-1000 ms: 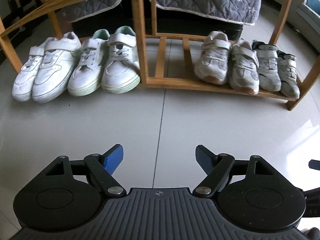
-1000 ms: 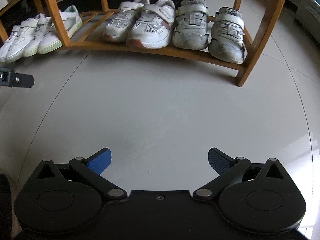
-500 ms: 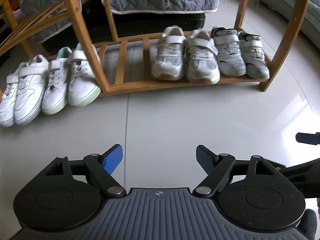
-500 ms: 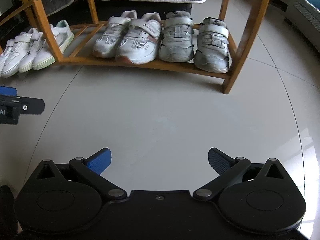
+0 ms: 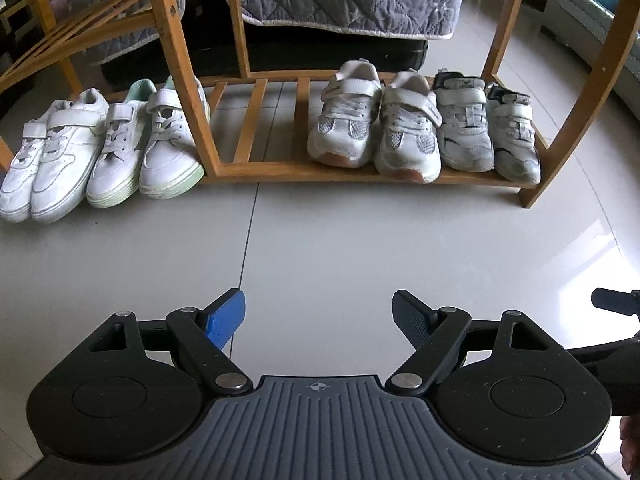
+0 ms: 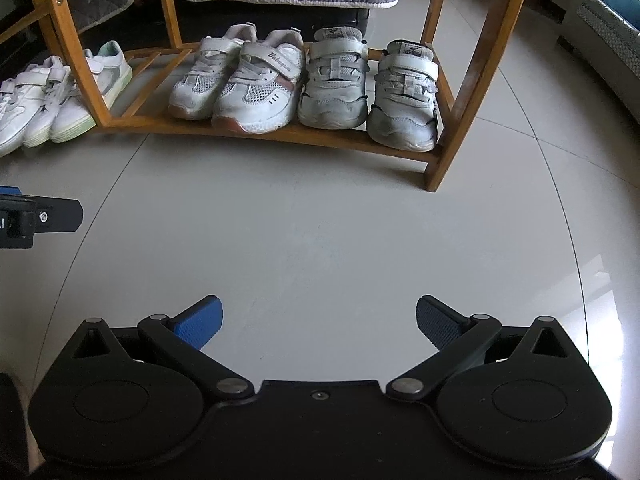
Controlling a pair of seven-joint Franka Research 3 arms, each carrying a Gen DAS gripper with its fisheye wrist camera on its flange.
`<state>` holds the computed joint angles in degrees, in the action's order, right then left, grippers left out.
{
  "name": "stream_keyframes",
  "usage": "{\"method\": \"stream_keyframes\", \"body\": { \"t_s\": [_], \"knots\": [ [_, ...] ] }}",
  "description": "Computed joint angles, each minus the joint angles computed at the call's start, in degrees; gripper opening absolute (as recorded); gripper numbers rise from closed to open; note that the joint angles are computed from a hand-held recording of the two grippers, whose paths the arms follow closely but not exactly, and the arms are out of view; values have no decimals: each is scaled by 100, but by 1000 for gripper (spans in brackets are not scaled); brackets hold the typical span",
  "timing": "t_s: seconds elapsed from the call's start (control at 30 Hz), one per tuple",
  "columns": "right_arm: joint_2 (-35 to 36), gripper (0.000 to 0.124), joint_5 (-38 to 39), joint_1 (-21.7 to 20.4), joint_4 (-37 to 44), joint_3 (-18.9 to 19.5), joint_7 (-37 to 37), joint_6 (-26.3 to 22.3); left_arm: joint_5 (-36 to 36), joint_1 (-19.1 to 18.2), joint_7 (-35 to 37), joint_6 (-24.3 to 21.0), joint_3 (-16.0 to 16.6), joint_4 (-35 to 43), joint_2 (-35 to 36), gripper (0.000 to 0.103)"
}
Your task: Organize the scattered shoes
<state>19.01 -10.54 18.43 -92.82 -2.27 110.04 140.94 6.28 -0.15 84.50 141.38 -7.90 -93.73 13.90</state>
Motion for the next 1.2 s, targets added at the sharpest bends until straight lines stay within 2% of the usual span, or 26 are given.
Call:
{"method": "stream_keyframes", "body": {
  "t_s": [0.93,1.2],
  "knots": [
    [282,103,-86,32,481,-71,-80,-20,27,-40,145,3,-28,364,193,82],
    [437,103,-40,39,688,-95,-168,-49,24,-48,148,-140,-43,644,392,83]
  ]
}}
